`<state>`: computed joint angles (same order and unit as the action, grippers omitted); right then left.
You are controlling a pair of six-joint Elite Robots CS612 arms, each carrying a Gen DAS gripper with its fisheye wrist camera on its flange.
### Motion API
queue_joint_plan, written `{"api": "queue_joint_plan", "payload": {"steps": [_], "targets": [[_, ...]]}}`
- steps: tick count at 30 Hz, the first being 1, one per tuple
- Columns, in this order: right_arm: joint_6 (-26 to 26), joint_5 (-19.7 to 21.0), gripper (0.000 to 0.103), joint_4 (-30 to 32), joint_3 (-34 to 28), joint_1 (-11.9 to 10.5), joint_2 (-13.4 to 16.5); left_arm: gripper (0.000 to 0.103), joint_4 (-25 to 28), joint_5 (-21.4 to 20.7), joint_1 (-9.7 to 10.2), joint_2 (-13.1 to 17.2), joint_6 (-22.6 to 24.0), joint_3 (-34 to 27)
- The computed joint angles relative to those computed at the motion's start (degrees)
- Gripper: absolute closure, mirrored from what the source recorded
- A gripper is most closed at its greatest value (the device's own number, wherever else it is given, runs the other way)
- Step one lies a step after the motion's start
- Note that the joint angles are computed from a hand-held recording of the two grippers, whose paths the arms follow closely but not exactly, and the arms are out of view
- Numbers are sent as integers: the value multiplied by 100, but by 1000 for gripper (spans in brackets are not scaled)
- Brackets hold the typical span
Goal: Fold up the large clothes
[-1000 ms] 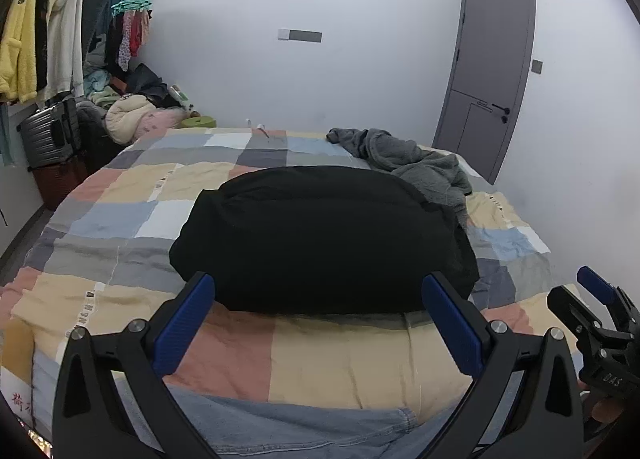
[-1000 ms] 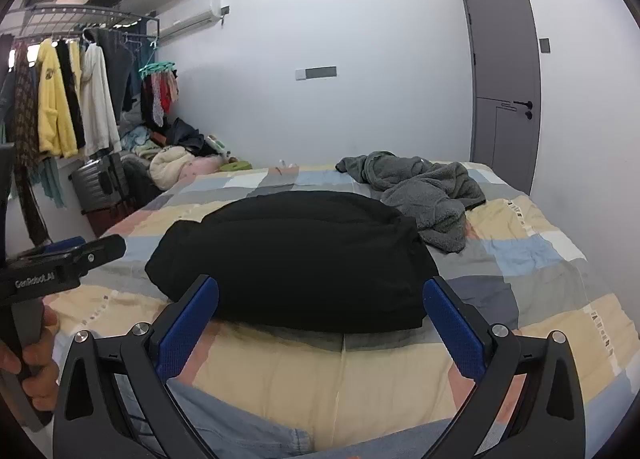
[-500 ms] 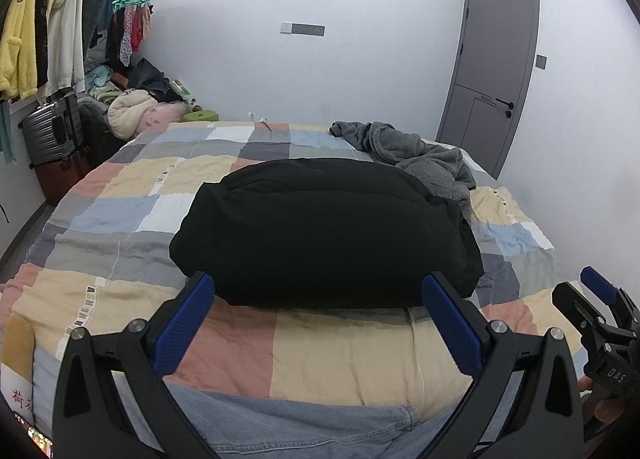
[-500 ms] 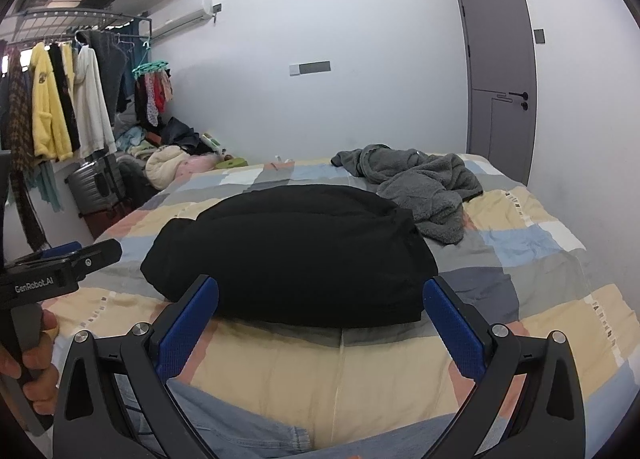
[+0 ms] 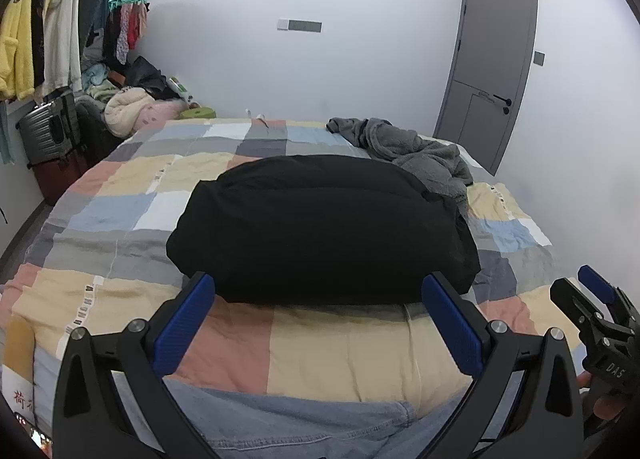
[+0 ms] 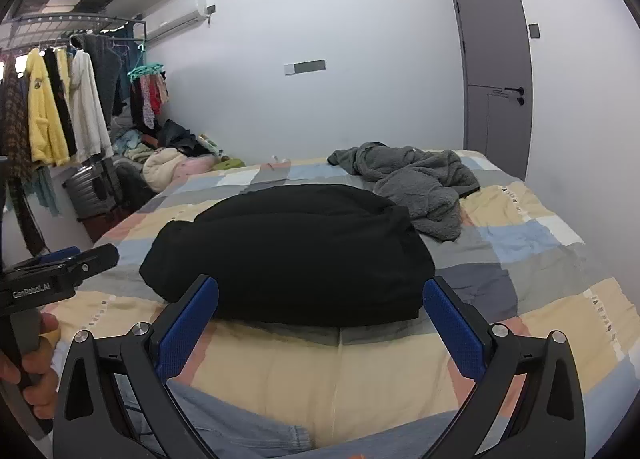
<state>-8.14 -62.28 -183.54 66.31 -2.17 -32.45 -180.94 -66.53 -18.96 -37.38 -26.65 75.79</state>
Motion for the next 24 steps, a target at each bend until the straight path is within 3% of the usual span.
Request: {"api": "queue_joint_plan", "payload": {"steps": [24], "targets": [[65,50,0,-18,-24,-4,0,0,63,-18,9,-63,-74,70]]}}
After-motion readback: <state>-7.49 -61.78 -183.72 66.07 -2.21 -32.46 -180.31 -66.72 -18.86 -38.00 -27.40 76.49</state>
